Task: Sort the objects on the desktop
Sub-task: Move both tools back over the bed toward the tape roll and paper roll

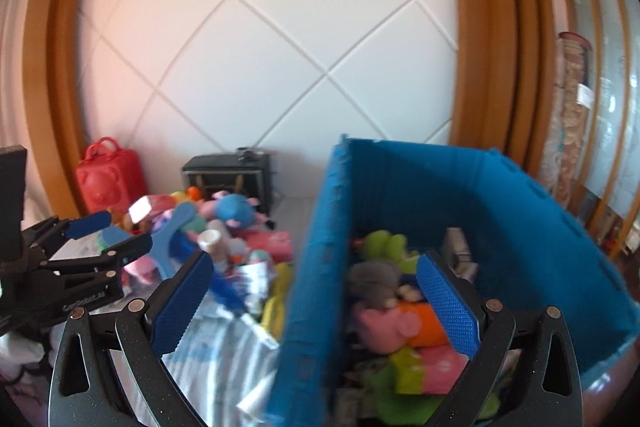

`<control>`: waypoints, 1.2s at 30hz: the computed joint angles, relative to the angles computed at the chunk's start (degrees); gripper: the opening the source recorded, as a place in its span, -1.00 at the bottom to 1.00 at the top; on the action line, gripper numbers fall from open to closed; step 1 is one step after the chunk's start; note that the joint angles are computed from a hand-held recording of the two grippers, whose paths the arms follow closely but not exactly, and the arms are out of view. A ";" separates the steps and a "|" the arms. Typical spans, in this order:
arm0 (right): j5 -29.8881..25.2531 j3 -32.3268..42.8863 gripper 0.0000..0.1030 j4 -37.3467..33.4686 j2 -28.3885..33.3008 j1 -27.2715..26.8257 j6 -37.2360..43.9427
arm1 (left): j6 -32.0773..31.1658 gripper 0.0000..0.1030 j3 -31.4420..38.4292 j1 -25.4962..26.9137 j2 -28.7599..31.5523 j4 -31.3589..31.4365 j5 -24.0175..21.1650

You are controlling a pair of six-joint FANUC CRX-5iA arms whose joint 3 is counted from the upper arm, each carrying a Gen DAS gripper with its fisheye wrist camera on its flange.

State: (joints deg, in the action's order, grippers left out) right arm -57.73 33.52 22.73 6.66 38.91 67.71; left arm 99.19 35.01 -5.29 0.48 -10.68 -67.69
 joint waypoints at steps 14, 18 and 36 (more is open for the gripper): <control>-12.33 7.53 1.00 -4.80 12.90 7.96 -7.03 | -8.67 0.38 -19.84 27.18 -6.43 8.08 -4.06; -17.86 7.78 1.00 -5.23 16.40 7.50 -11.79 | -11.24 0.38 -22.46 31.90 -5.58 9.56 -4.87; -32.11 10.90 1.00 -10.42 25.84 3.38 -20.02 | -12.14 0.39 -16.65 34.24 9.79 13.63 -6.74</control>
